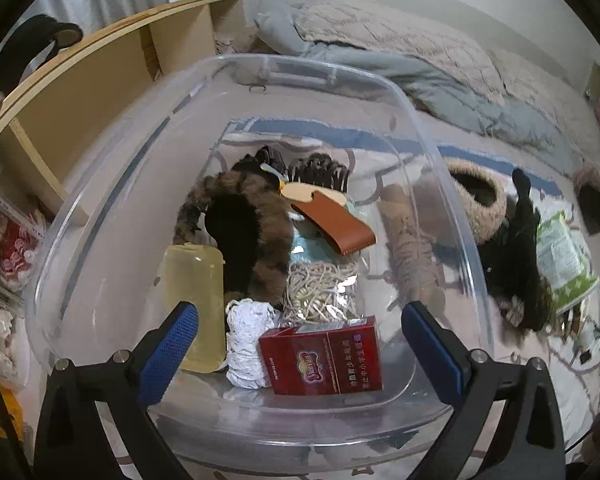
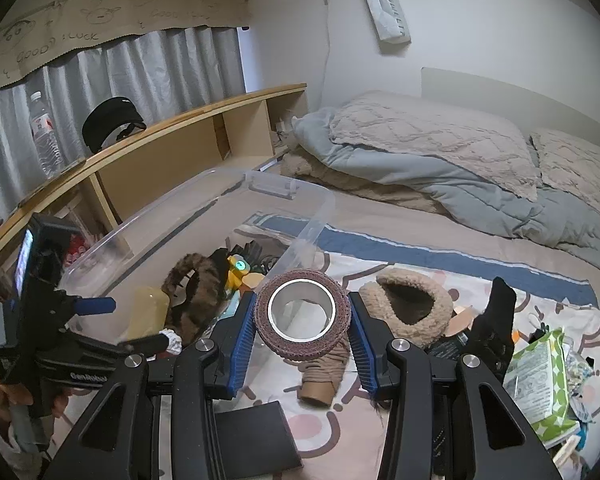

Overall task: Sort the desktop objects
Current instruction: 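Lower the red box into the clear bin and open the left gripper, then lower the brown tape roll into the clear bin and open the right gripper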

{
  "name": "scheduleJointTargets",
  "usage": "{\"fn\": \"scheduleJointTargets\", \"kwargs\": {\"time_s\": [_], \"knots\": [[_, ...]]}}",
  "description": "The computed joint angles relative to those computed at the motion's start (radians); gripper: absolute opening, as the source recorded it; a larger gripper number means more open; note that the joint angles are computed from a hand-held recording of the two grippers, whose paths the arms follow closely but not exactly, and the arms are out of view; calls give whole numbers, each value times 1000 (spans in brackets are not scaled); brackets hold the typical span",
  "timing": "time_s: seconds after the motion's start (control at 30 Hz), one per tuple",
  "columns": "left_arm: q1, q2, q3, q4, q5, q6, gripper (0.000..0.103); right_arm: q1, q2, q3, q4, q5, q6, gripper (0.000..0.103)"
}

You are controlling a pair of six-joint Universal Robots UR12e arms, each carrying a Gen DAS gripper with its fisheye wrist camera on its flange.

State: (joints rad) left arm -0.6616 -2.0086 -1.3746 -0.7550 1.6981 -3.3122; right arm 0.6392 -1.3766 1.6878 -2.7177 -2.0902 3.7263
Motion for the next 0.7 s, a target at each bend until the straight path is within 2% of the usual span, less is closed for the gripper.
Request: {"fn": "scheduleJointTargets", "kwargs": {"time_s": [0.23, 0.43, 0.53, 0.7], "knots": [[5, 25, -35, 126, 18, -74, 102, -7, 24, -26, -34, 52, -33, 45], [0, 44, -67, 213, 70, -101, 102, -25, 59, -74, -44, 151, -47, 45], [-2, 53, -83, 242, 95, -104, 102, -35, 82, -104, -26, 202, -50, 45], [-1, 64, -114, 312, 132, -110, 102, -43, 111, -136, 27, 242, -49, 45]]}}
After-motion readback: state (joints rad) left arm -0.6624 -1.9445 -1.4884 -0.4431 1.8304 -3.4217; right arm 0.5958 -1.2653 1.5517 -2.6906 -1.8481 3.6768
